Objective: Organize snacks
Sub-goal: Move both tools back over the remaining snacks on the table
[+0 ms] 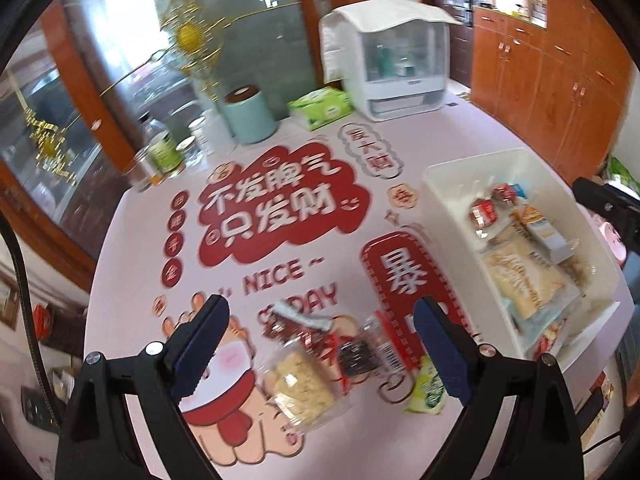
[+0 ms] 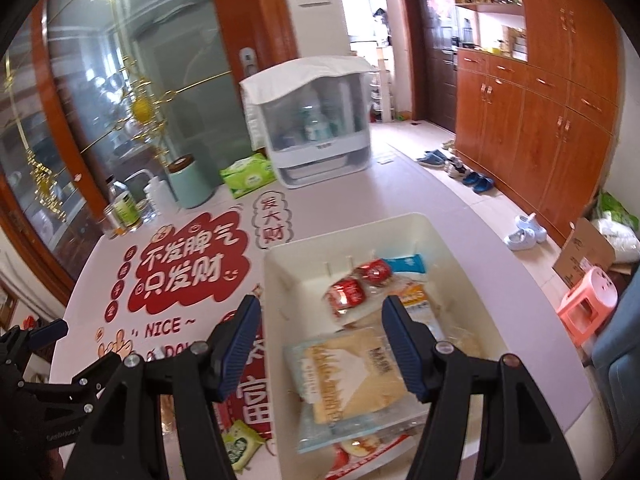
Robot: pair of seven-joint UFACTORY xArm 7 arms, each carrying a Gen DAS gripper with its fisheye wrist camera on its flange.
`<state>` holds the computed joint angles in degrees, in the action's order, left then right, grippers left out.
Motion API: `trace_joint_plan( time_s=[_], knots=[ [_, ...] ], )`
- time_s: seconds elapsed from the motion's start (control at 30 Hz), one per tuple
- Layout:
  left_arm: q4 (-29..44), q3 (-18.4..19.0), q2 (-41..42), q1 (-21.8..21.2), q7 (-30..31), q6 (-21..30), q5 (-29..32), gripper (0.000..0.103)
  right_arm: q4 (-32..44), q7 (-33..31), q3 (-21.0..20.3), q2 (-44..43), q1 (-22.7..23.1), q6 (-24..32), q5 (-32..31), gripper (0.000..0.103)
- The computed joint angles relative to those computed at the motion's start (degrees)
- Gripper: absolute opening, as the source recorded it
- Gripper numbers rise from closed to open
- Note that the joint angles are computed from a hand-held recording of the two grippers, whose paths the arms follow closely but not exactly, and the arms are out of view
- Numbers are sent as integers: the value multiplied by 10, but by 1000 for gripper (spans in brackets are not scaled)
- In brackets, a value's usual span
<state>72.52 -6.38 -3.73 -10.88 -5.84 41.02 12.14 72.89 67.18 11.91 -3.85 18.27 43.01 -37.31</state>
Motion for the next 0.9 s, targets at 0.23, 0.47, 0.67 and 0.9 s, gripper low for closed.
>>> trace_joint_plan(
  time_s=[0.23, 0.47, 0.67, 0.9],
  knots=[
    [-50, 20, -28, 31, -9, -3, -1, 93, 18, -44, 0, 23, 16, -35, 28, 64],
    [-91, 34, -37, 57, -6, -2, -28, 93, 49, -97, -5, 67, 39, -46, 72, 64],
    [-118, 36, -32, 63, 11, -2, -48, 93, 85, -144, -13, 120, 70, -40, 122, 64],
    [-106, 39, 8, 63, 24, 1, -83, 93, 126, -227, -14, 187, 103, -36, 190, 64]
  ],
)
